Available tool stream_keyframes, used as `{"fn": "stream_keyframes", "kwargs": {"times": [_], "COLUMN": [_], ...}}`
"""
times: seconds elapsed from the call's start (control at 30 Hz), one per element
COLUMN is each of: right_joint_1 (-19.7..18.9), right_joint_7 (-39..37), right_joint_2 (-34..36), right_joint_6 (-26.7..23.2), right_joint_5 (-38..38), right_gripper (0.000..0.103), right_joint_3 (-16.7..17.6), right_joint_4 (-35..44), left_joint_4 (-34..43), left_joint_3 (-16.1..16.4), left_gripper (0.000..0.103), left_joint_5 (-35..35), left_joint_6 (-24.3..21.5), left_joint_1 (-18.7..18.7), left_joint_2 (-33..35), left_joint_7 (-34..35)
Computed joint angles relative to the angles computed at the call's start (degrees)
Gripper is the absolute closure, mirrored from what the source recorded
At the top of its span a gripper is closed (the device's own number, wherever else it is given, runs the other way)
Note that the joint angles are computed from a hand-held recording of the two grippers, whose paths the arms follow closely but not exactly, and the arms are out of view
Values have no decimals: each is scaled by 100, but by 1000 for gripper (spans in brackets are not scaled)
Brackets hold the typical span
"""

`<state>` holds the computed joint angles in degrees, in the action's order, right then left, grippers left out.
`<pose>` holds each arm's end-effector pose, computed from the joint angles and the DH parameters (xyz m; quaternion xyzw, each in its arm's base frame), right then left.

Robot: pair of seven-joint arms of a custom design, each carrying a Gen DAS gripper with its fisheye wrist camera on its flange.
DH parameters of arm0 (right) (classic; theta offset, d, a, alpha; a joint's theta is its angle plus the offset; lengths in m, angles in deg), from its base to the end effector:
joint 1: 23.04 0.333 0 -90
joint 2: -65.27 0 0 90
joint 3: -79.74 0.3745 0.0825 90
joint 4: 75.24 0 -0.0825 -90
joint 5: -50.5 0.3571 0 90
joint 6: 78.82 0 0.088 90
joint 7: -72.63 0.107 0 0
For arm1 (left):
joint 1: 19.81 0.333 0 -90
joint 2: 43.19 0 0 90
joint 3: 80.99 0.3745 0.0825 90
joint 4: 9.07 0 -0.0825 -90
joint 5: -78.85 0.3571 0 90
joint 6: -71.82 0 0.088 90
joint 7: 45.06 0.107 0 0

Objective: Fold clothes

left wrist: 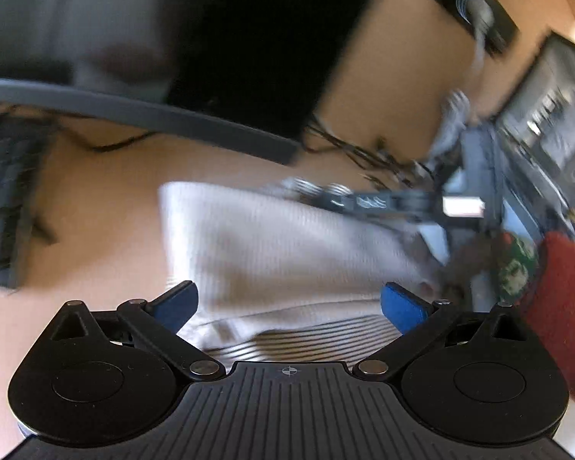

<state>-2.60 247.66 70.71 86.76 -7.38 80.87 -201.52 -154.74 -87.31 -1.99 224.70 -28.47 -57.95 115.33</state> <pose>0.4966 0.2494 0.4617 -0.5942 0.7203 -0.2115 0.2888 0.4067 -0.0807 0.4597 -0.5397 0.7309 -0.4167 0.0298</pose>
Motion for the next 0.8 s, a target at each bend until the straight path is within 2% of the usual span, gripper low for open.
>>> {"fn": "stream_keyframes", "kwargs": {"times": [0.03,0.13,0.2,0.23,0.33,0.43,0.57,0.63,0.7,0.73,0.8], "right_joint_1": [2,22,-36,-24,189,471,374,427,584,670,784], "right_joint_7": [145,1363,2107,2249,1929,1752,2618,2968,2958,2898,2781], "right_joint_2": [-50,-527,-1066,-1368,-1922,-2020,-1860,-1831,-1836,-1879,-2112], "right_joint_6": [35,120,134,54,-202,-479,-884,-1201,-1520,-1650,-1880], "right_joint_5": [-24,-887,-1506,-1575,-764,172,196,83,83,108,158], "right_gripper": [97,97,97,97,97,97,97,97,96,96,95], "right_joint_3": [-14,31,275,445,874,1293,1981,2144,2181,2179,2165], "right_joint_4": [-31,-233,-489,-666,-1189,-1589,-1648,-1586,-1479,-1438,-1455], "left_joint_4": [-41,-74,-78,-69,37,156,287,307,300,270,156], "left_joint_3": [54,248,459,556,796,808,661,557,471,435,411], "left_gripper": [0,0,0,0,0,0,0,0,0,2,13], "left_joint_5": [99,424,560,608,503,482,535,588,697,746,891], "left_joint_6": [-4,-164,-480,-642,-1153,-1459,-1628,-1676,-1708,-1709,-1686], "left_joint_1": [68,245,370,436,595,735,737,674,607,564,516], "left_joint_2": [-64,-148,-255,-296,-321,-337,-313,-277,-289,-298,-363], "left_joint_7": [-135,-425,-495,-505,-213,-57,50,75,98,166,370]}}
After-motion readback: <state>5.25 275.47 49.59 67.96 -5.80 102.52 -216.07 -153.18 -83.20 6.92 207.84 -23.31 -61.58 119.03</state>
